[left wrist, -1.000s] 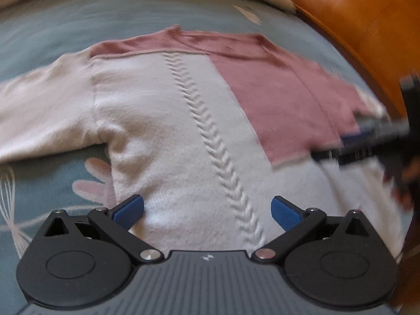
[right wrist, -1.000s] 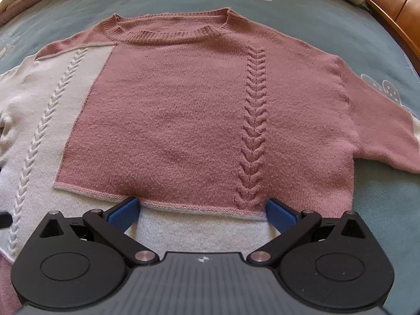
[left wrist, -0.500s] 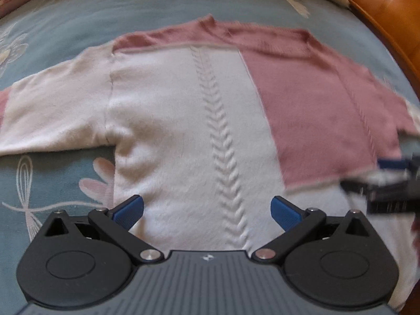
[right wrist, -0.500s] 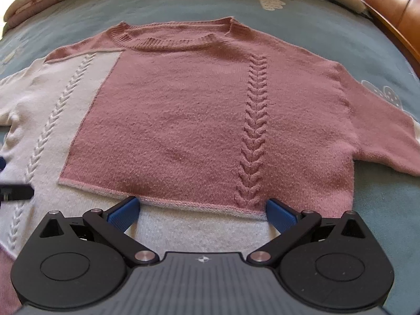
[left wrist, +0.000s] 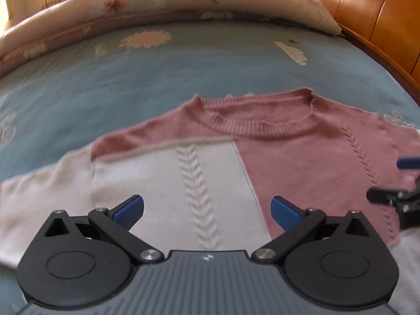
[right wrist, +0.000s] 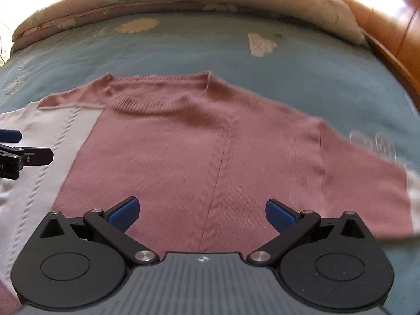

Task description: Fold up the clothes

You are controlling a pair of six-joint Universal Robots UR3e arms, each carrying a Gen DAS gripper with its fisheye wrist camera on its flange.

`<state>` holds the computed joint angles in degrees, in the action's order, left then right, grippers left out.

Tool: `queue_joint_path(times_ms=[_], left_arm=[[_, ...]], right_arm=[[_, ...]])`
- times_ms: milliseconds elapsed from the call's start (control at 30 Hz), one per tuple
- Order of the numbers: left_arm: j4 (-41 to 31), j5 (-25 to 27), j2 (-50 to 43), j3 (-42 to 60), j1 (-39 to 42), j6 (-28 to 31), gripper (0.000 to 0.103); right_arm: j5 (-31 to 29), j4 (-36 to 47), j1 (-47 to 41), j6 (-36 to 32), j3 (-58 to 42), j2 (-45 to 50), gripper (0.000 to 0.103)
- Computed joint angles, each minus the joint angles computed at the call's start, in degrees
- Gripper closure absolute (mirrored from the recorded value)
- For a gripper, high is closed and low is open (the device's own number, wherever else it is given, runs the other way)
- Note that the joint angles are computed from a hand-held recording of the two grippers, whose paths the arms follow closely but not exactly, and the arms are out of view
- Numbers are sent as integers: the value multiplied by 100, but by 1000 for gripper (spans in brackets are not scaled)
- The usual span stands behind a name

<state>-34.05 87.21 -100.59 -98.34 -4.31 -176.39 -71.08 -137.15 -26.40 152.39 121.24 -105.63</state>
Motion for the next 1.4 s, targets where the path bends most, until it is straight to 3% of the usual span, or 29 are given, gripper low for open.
queue_joint_path(times_ms=[300, 567, 867, 1100, 1400], left_arm=[[739, -419, -550, -43, 486, 290, 1], [953, -653, -1148, 338, 682, 110, 1], [771, -838, -1854, 1229, 762, 390, 1], [705, -670, -1692, 1273, 647, 314, 1], [-308, -829, -932, 1270, 172, 594, 1]], right_arm=[[499, -1187, 584, 440, -1293, 2096, 0], [119, -1388, 1166, 746, -2270, 3261, 0], [-263, -1442, 1372, 1055, -3700, 4471, 0], [-138, -1170, 1299, 952, -3730, 4241, 0], [466, -4, -191, 456, -2219, 2074, 0]])
